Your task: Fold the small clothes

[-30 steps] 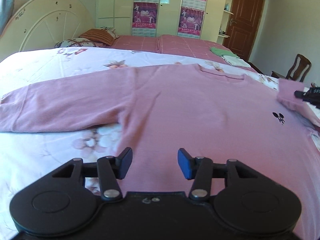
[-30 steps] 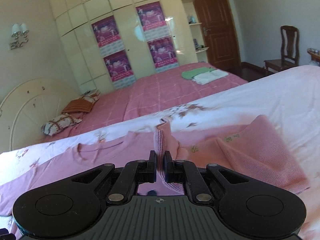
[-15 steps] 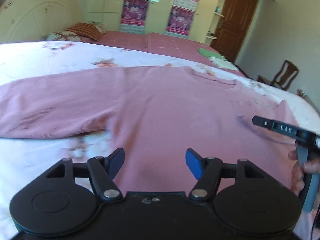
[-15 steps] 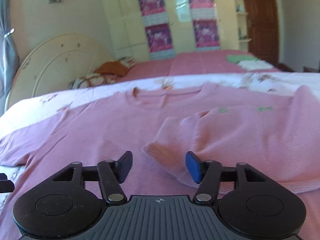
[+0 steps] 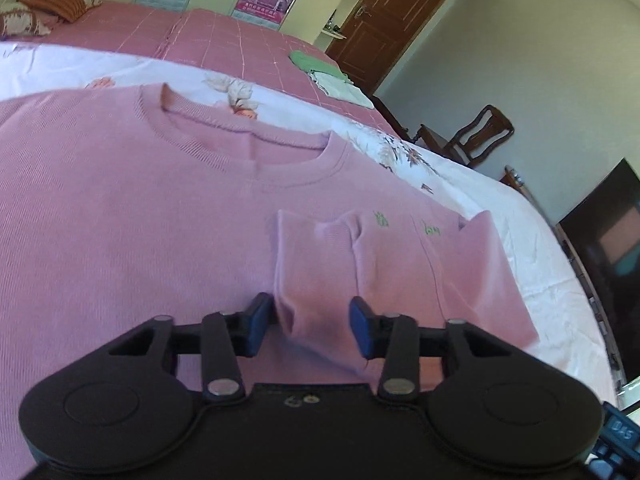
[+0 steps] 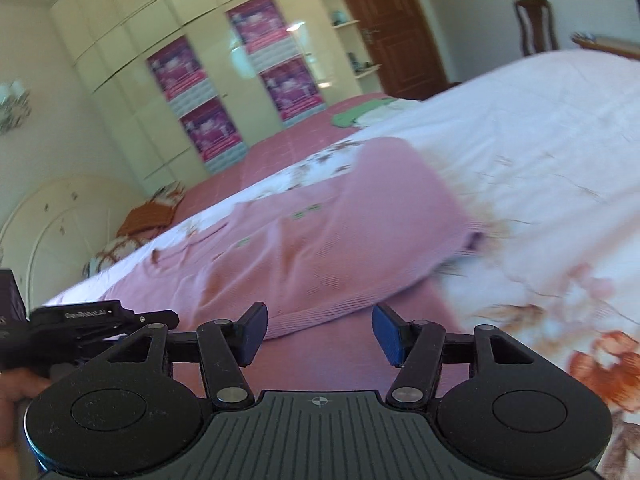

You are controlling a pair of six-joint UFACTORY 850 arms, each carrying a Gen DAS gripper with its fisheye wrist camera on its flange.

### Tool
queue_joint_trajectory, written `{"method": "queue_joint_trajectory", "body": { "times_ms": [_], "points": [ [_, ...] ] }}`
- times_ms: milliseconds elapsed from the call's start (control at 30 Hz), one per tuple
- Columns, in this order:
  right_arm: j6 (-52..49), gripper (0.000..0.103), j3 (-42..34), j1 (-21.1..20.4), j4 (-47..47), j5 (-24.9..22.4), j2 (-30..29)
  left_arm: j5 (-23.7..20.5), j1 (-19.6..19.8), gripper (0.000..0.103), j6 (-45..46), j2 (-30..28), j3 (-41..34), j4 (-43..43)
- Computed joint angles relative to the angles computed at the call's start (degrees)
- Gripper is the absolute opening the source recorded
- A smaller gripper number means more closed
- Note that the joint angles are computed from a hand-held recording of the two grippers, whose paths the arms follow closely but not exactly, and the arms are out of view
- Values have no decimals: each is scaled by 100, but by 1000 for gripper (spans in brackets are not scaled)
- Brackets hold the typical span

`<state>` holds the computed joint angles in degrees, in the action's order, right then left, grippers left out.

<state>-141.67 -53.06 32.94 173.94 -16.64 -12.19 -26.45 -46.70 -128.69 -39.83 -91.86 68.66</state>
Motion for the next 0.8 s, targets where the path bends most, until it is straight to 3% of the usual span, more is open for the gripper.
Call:
{"method": "queue_joint_trajectory", "body": {
  "times_ms": [33, 100, 233, 333, 433, 533, 800],
  "points": [
    [314, 59, 94, -114, -171, -47, 73, 64, 25, 7, 156, -68, -102, -106],
    [629, 59, 160, -265, -238, -66, 131, -210, -40, 6, -69, -102, -177, 213],
    [1738, 59, 227, -529, -882, -196, 141, -1404, -391, 6, -969, 269, 224, 1403],
    [2831, 59, 295, -726, -1675, -472, 153, -2314, -593, 6, -1052, 561, 626, 1460],
    [4047, 59, 293, -913, -2619, -966, 94, -1954, -459, 6, -925, 676, 830, 969],
    [4877, 59, 194, -1011, -3199, -1300, -69, -1945, -461, 6, -893, 703, 926, 965],
    [5894, 59, -155, -1267, -3500, -1777, -481, -1850, -418, 6, -1091, 711, 1060, 981]
  ]
}}
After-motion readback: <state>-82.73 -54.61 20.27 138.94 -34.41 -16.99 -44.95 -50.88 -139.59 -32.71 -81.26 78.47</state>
